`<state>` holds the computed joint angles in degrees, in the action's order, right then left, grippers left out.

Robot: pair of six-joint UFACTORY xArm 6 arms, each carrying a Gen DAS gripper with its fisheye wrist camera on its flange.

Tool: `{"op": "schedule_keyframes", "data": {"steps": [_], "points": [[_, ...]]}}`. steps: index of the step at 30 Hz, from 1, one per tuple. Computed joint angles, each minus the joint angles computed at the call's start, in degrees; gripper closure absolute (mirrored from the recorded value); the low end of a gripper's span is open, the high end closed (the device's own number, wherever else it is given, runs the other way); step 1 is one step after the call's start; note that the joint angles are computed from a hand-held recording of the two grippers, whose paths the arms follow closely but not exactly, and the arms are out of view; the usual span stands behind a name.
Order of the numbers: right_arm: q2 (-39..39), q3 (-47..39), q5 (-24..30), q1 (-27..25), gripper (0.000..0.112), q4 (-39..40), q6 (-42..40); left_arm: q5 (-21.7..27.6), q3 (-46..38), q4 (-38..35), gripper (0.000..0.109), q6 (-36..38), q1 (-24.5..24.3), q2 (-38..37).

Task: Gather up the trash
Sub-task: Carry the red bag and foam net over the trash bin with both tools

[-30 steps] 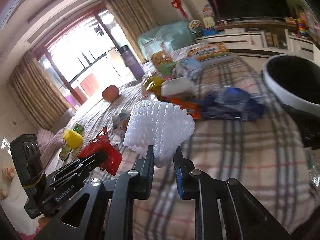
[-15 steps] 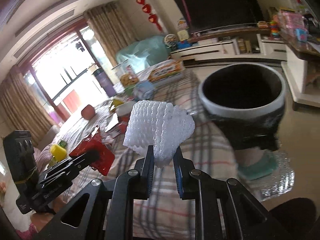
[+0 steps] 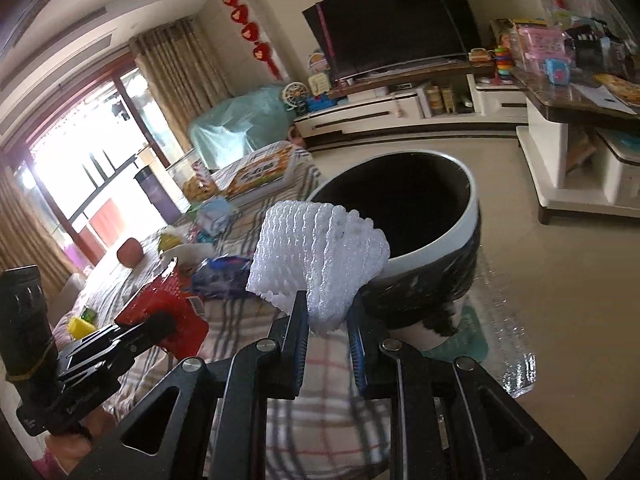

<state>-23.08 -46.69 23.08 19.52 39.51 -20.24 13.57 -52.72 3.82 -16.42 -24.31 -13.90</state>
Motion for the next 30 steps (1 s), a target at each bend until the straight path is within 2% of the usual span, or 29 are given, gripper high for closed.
{"op": "schedule_keyframes", "data": {"steps": [10,17,30], "points": [[4.5,-4.6,2.1,-4.4,0.094,-1.7,-0.3,1.4,-13.9,-6.0,0.093,6.3,-1.3,12.8],[9.5,-9.9,4.0,-6.5,0.094,-4.5,0.8,5.1,-25.9,-11.5,0.092,11.6,-1.2,22.8],[17.7,-19.0,8.4,-8.3,0.092,-8.8,3.0,13.4,-42.7,-10.8,0.092,9.7,-0.6,34.4]]}}
